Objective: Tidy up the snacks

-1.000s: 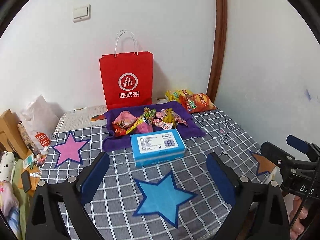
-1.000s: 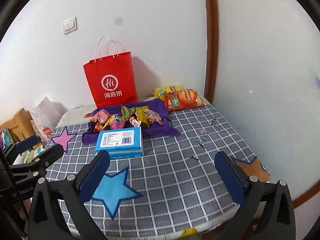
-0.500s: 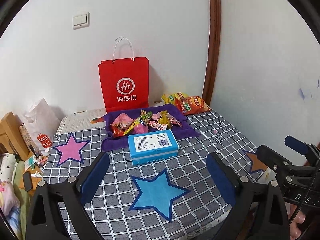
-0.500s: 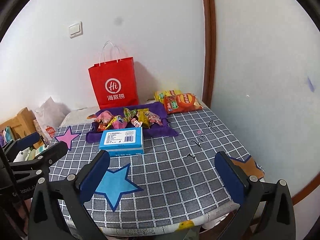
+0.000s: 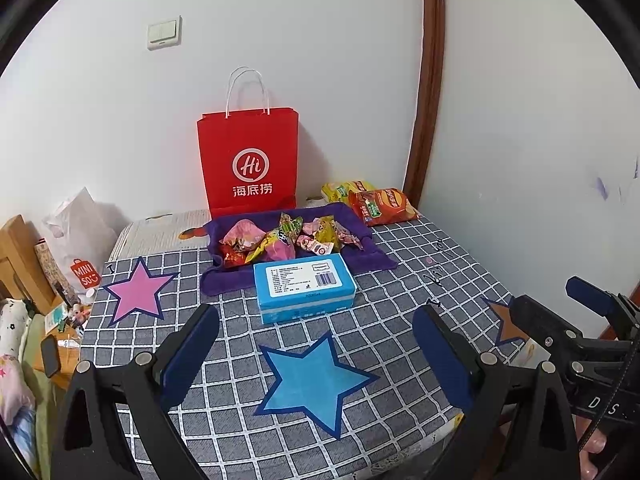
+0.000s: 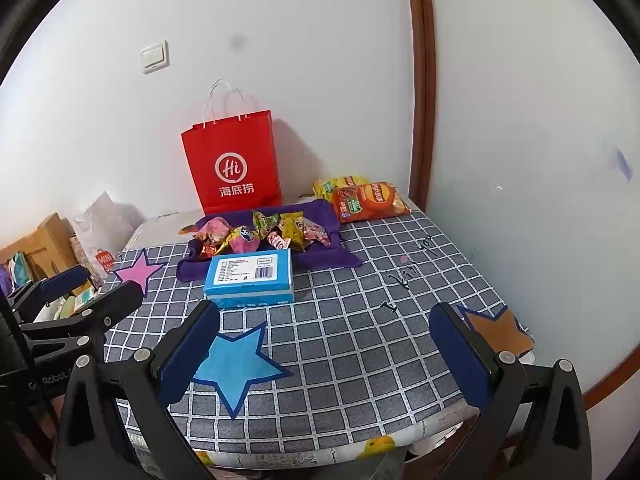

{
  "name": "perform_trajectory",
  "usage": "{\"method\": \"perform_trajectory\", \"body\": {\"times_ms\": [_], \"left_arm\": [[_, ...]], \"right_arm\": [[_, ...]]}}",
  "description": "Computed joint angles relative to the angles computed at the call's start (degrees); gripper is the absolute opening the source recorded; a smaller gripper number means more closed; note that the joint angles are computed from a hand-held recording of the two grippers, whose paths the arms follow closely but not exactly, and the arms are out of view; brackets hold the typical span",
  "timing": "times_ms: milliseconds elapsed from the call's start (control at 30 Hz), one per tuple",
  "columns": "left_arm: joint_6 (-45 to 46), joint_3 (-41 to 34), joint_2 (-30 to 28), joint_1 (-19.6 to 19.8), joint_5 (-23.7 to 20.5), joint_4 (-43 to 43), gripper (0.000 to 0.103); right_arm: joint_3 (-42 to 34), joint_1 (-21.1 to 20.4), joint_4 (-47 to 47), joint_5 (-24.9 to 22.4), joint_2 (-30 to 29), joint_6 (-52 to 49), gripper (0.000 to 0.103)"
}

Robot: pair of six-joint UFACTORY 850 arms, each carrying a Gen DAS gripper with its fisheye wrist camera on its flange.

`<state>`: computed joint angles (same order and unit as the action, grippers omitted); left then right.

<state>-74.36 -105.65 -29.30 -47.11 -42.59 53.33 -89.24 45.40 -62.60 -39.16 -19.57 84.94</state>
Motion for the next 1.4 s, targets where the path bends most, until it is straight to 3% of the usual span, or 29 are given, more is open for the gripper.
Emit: {"method": "perform_trajectory", "body": {"times_ms": [1400], "left_arm": [[-1.01, -0.05, -0.16, -0.04, -0.20, -0.68, 0.098]], "right_arm": [[0.04, 0.70, -0.35, 0.32, -0.03, 0.65, 0.103]]}}
